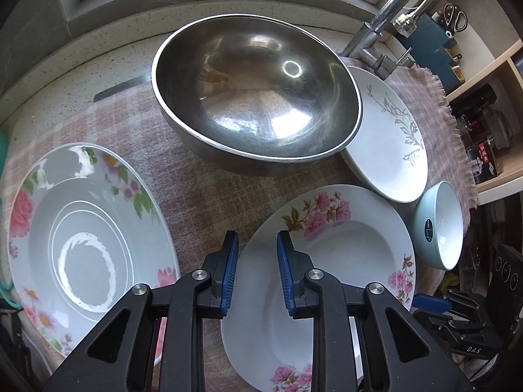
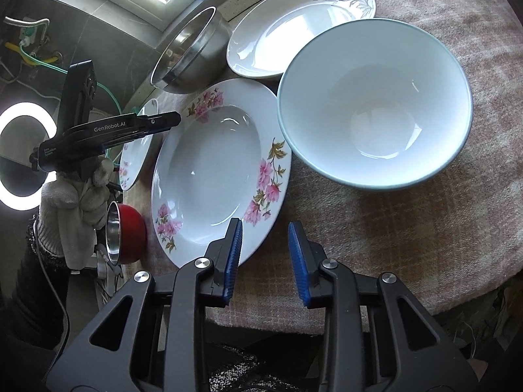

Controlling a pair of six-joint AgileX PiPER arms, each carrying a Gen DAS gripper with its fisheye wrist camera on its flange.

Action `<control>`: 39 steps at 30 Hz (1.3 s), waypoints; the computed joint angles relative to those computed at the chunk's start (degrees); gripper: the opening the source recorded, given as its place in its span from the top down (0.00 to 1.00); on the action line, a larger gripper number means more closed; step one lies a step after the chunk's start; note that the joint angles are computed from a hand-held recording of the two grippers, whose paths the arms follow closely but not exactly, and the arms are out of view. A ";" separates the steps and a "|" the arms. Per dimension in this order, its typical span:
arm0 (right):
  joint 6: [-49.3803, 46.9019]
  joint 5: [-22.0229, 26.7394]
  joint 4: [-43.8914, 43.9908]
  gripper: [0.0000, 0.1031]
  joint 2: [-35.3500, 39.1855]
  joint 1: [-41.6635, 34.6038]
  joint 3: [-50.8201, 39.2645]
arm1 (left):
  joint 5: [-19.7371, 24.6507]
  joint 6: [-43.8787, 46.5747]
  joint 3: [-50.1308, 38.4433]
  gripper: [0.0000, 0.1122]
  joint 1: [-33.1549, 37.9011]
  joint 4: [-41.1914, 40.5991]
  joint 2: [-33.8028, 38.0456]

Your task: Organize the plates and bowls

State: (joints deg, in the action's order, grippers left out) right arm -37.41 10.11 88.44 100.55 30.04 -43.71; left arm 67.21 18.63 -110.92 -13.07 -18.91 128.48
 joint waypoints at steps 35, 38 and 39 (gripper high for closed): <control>27.53 5.76 -32.49 0.86 2.92 2.08 -6.13 | -7.82 1.32 17.01 0.80 1.41 0.23 -9.31; 25.47 6.16 -30.80 0.86 2.74 2.26 -5.62 | -8.40 1.22 18.31 0.80 1.55 0.23 -10.14; 25.36 6.25 -30.75 0.86 2.70 2.41 -5.54 | -8.55 1.21 18.72 0.80 1.58 0.31 -10.40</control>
